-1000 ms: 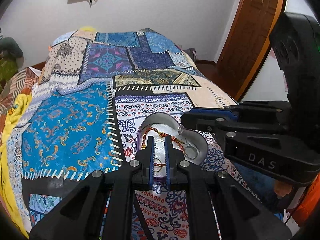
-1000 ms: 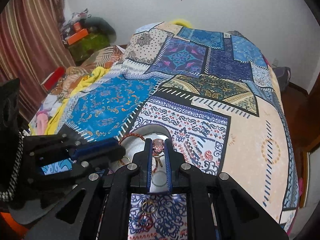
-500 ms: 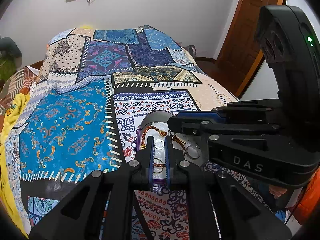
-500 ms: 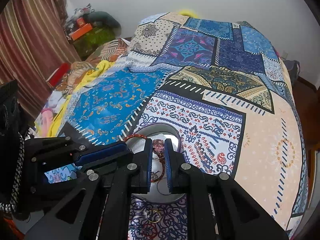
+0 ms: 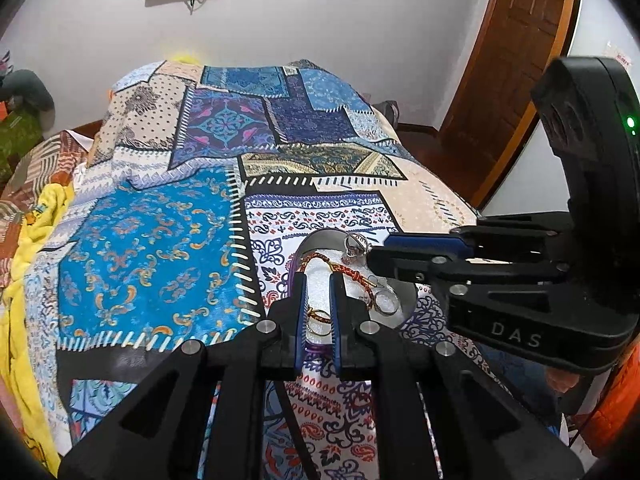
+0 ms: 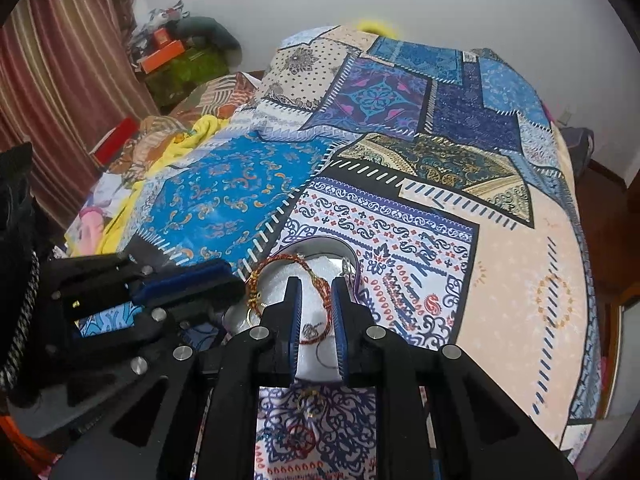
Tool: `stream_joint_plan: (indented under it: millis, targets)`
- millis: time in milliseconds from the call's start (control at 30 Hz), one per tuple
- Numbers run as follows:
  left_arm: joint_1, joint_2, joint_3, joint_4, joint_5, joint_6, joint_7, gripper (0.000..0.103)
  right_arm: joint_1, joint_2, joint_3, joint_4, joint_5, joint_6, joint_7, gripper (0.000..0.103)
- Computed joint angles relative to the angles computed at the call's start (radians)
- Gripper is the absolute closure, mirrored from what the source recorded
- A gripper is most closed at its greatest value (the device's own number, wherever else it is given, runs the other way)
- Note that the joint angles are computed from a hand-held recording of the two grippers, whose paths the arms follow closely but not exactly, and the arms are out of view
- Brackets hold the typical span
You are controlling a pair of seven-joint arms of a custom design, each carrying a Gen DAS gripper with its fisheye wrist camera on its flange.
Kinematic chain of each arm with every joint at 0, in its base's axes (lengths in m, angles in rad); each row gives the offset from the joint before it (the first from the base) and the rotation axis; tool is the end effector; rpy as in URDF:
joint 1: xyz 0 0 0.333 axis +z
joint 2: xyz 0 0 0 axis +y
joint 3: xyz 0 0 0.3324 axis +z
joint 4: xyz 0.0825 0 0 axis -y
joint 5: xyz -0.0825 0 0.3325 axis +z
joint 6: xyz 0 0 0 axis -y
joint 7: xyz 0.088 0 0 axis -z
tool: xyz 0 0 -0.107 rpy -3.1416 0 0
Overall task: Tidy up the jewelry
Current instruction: 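Open both grippers and lift them away from the heart tin, then grasp a red beaded piece with the left gripper while the right gripper grasps a gold ring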
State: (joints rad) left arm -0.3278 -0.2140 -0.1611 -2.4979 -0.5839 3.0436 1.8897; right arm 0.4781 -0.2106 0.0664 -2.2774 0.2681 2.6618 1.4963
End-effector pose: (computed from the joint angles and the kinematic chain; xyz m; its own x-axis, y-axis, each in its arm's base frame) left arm 0.4109 -0.1748 0.4937 -0.3207 -0.9288 0.1857 -0.7304 0.1177 -0.6728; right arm 0.4093 0.2417 0.5493 0.4514 -0.8742 -0.1791 -0.7825 -0.2913 -0.5503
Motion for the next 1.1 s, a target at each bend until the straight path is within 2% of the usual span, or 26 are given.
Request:
stream_joint_plan:
  millis: [333, 400, 467, 567, 667, 733, 933, 1100]
  targets:
    - [0.056, -0.125, -0.047, -0.059, 0.120, -0.029, -0.124, 0.092, -0.016, -0.104, 0.031, -0.050, -0.155, -0.001, 0.132, 0.088]
    - [0.066, -0.147, -0.056, -0.071, 0.147, -0.036, -0.151, 0.087, -0.017, -0.124, 0.036, -0.061, -0.185, -0.002, 0.161, 0.088]
    - [0.077, -0.170, -0.066, -0.086, 0.171, -0.039, -0.180, 0.073, -0.015, -0.141, 0.038, -0.069, -0.208, -0.005, 0.186, 0.088]
    - [0.084, -0.204, -0.073, -0.107, 0.201, -0.049, -0.214, 0.072, -0.018, -0.169, 0.046, -0.088, -0.250, -0.011, 0.227, 0.086]
    - [0.093, -0.235, -0.080, -0.123, 0.231, -0.077, -0.245, 0.071, -0.011, -0.195, 0.041, -0.112, -0.266, -0.013, 0.256, 0.075]
    - [0.094, -0.248, -0.081, -0.135, 0.247, -0.086, -0.258, 0.070, -0.018, -0.216, 0.045, -0.135, -0.287, 0.001, 0.285, 0.063]
    - [0.081, -0.270, -0.075, -0.177, 0.267, -0.119, -0.285, 0.066, -0.004, -0.251, 0.029, -0.184, -0.302, -0.010, 0.326, 0.062]
    - [0.042, -0.245, -0.053, -0.201, 0.241, -0.137, -0.282, 0.066, -0.008, -0.263, 0.035, -0.224, -0.321, -0.031, 0.365, 0.062]
